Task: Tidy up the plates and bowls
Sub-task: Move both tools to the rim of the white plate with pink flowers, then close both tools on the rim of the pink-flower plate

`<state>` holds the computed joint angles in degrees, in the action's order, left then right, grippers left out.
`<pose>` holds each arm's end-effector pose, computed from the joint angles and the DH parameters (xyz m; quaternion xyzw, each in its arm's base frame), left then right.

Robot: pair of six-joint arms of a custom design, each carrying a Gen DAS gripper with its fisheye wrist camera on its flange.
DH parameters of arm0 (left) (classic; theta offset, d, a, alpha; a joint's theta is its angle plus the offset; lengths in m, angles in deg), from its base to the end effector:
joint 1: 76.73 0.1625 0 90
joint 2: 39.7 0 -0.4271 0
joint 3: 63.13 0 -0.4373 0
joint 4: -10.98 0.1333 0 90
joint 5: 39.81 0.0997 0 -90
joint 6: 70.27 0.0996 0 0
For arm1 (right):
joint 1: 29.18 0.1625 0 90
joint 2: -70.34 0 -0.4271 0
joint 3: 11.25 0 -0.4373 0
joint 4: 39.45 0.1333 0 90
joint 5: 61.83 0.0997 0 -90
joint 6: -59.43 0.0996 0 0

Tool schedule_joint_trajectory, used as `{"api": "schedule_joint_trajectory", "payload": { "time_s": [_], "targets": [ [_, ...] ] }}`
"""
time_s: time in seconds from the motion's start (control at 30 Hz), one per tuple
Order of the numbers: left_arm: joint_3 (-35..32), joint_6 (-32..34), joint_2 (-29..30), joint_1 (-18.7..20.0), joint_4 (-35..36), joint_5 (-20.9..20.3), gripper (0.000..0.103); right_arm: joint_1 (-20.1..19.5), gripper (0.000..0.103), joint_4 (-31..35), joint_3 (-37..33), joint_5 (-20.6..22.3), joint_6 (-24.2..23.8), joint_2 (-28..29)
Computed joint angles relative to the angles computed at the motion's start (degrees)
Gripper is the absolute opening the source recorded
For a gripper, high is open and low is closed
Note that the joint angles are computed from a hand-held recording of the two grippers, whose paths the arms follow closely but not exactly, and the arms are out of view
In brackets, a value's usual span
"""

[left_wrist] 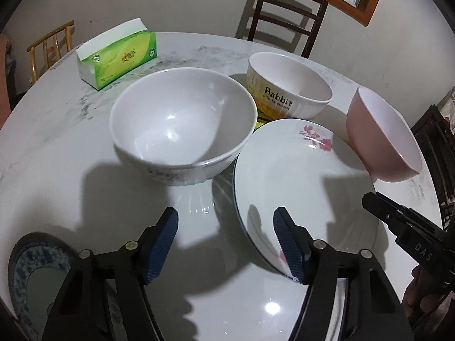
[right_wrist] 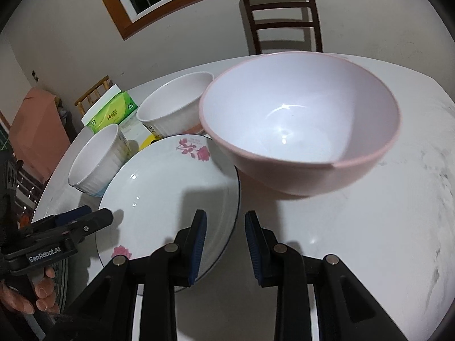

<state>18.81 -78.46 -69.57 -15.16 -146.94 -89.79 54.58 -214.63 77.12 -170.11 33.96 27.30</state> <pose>-0.1863 -0.7587 -0.0159 0.1171 0.9245 -0.2295 0.2811 0.0192 -0.7633 0.1343 0.1017 -0.9242 0.2829 0.2356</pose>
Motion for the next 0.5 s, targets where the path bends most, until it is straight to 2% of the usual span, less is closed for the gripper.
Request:
{"api": "schedule_joint_trajectory", "payload": {
  "time_s": [0.47, 0.5],
  "targets": [
    [-4.2, 0.0, 2.5, 1.5, 1.6, -3.5, 0.039, -1.1, 0.028, 2.9, -2.8, 3.0, -0.6, 1.3],
    [-4.2, 0.5, 2.6, 1.4, 1.2, -3.4, 0.033, -1.1, 0.028, 3.0, -3.0, 3.0, -0.4, 1.3]
  ]
}}
